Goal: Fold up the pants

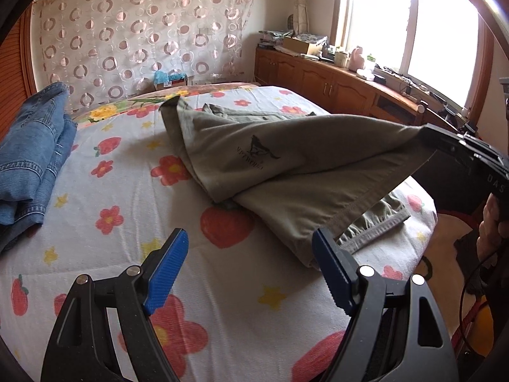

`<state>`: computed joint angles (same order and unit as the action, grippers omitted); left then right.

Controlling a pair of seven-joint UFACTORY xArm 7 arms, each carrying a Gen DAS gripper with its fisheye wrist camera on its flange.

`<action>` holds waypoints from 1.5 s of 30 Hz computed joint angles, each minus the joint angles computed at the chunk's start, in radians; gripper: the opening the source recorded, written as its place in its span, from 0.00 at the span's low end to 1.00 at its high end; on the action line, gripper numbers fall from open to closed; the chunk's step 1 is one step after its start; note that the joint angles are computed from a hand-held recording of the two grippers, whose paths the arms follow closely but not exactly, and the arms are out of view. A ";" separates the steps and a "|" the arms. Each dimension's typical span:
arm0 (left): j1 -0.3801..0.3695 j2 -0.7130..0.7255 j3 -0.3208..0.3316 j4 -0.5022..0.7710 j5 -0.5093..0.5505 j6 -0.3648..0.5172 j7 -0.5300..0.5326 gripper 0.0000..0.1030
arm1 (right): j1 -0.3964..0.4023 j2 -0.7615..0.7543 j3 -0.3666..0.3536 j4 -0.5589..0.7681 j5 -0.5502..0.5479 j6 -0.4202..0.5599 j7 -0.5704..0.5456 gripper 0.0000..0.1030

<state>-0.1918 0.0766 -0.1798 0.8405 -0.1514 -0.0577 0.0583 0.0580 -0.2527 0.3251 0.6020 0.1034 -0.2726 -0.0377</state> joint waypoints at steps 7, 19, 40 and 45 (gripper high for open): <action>-0.009 0.012 0.002 0.006 0.012 0.001 -0.015 0.78 | -0.002 -0.012 0.001 -0.008 -0.009 0.079 0.042 0.05; -0.136 0.039 0.177 0.021 0.305 0.042 -0.264 0.79 | 0.318 -0.005 -0.311 0.033 -0.021 0.246 0.048 0.05; 0.003 -0.036 0.050 -0.024 0.096 -0.006 -0.107 0.79 | 0.484 0.007 -0.457 0.057 0.099 0.173 -0.079 0.29; 0.000 -0.061 0.087 -0.025 0.150 -0.012 -0.156 0.79 | 0.767 0.052 -0.706 0.116 0.139 0.148 -0.157 0.32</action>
<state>-0.1918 0.0158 -0.0927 0.8155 -0.0018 -0.0693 -0.0974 0.8252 -0.2010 -0.3813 0.7177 0.2425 -0.1242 -0.1942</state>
